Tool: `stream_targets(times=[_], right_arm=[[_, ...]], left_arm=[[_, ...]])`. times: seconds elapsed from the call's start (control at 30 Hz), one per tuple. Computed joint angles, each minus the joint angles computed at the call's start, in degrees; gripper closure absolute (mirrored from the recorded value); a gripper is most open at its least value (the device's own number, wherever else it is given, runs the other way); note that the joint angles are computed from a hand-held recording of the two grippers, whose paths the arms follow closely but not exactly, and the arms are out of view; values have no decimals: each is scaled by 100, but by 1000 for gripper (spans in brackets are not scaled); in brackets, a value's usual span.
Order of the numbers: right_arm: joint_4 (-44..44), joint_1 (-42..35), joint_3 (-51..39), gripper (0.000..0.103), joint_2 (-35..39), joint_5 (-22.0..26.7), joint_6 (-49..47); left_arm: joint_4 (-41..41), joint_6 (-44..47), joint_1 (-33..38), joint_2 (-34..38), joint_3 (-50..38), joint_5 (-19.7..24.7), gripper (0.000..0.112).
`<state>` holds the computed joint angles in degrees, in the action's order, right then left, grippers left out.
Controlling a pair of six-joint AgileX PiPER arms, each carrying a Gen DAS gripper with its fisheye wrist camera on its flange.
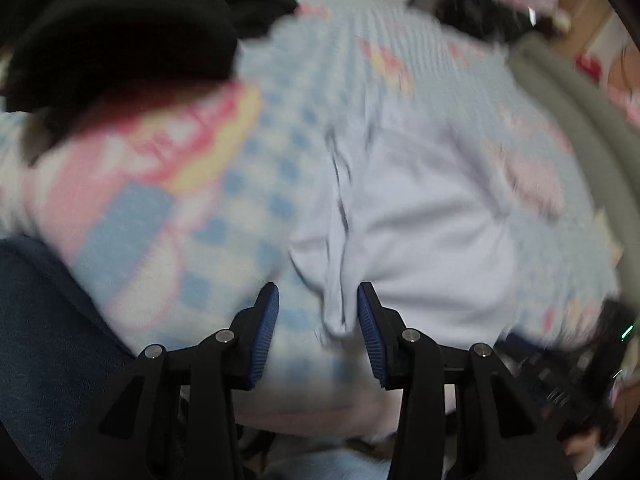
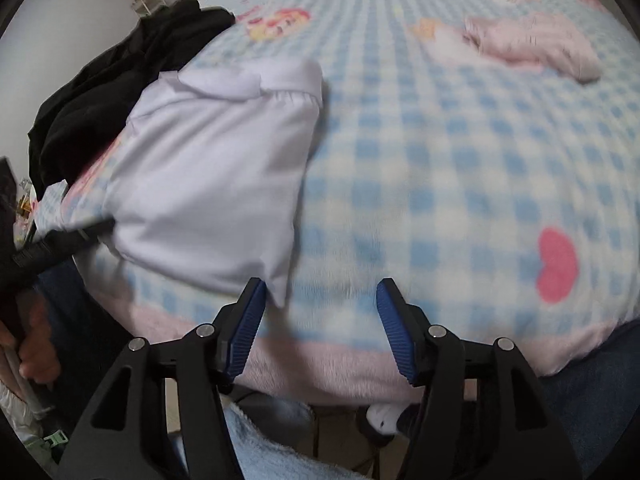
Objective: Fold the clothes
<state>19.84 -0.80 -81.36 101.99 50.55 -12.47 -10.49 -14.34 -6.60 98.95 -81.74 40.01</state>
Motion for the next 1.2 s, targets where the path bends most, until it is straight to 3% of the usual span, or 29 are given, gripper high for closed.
stream_targets(times=[0.07,0.2,0.33,0.47,0.63,0.73,0.87,0.93,1.03,1.2], right_arm=[[274,-148,-85,44,-87,20,-117],[790,-378,-738,44,107,269,-387],[819,-219,-1914,44,924,715,-187],[637,-5,-2670,44,1601,1043,-21],[2219,-561,-2499,37,1843,1461,-684],[2383,-557,-2789,35,2048,1697,-694],[1796,-240,-3695,35,2546,1896,-295],[1813,-183,-3717,35,2654,1805,-140],[1839,-118,-3759,49,2614,1694,-197],[2011,-188,-3860,69,2630,1679,-232]], left_arm=[[-317,321,141,-36,-84,-92,69],[-1678,1507,421,534,-876,422,67],[-1384,1370,101,1269,-1881,907,66],[-866,991,115,1656,-2349,1313,66],[-2574,1808,721,1904,-2246,1910,55],[-2577,1840,692,2012,-2399,2018,52],[-2401,1554,616,2251,-2726,2147,51],[-2325,1546,515,2289,-2850,2206,62],[-2241,1513,339,2398,-3182,2375,82],[-1932,1248,41,2621,-3900,2605,90]])
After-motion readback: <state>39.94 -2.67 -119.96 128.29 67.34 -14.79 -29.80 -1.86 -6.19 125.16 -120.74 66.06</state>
